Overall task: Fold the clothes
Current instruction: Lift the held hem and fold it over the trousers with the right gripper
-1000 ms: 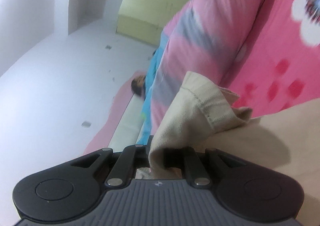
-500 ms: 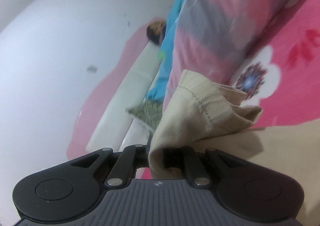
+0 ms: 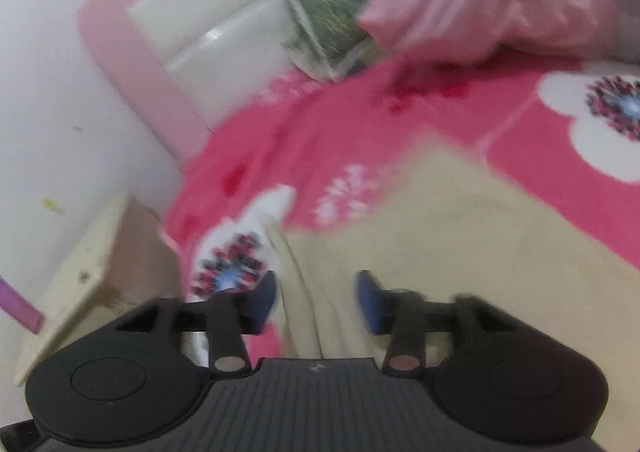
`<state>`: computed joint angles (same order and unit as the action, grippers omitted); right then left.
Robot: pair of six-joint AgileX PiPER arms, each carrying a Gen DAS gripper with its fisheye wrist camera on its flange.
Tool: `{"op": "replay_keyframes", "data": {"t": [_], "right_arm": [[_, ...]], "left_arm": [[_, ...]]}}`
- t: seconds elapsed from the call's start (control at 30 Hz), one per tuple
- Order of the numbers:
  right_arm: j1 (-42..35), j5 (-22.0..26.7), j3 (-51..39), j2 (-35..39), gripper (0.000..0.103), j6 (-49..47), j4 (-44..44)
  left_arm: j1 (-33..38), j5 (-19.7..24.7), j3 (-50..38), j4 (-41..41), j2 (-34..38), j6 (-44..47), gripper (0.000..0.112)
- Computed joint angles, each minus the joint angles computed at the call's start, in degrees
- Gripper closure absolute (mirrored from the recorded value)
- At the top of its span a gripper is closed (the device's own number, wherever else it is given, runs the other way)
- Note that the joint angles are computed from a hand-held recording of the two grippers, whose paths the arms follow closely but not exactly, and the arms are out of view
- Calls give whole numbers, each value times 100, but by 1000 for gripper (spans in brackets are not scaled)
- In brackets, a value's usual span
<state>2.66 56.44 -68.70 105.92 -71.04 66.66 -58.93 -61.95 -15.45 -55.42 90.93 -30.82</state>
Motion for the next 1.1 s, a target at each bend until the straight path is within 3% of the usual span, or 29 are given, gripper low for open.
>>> {"op": "replay_keyframes", "data": {"t": [0.3, 0.53, 0.6, 0.7, 0.87, 1.1], "right_arm": [[-1899, 1307, 620, -394, 45, -581, 737], [-3383, 1283, 1700, -1168, 45, -1569, 436], [-3553, 1234, 1916, -1381, 46, -1986, 406], [-3260, 1019, 2119, -1645, 49, -2541, 444], [-1776, 107, 2267, -1569, 54, -3353, 828], [-130, -1093, 1857, -946, 63, -3457, 1046]], "left_arm": [[200, 42, -120, 36, -58, 63, 14], [770, 506, -442, 108, -121, 316, 34], [785, 449, -453, 53, -93, 229, 38], [679, 244, -410, -189, -49, 7, 47], [386, -297, -210, -783, 103, -618, 55], [577, -272, -162, -833, 330, -859, 76]]}}
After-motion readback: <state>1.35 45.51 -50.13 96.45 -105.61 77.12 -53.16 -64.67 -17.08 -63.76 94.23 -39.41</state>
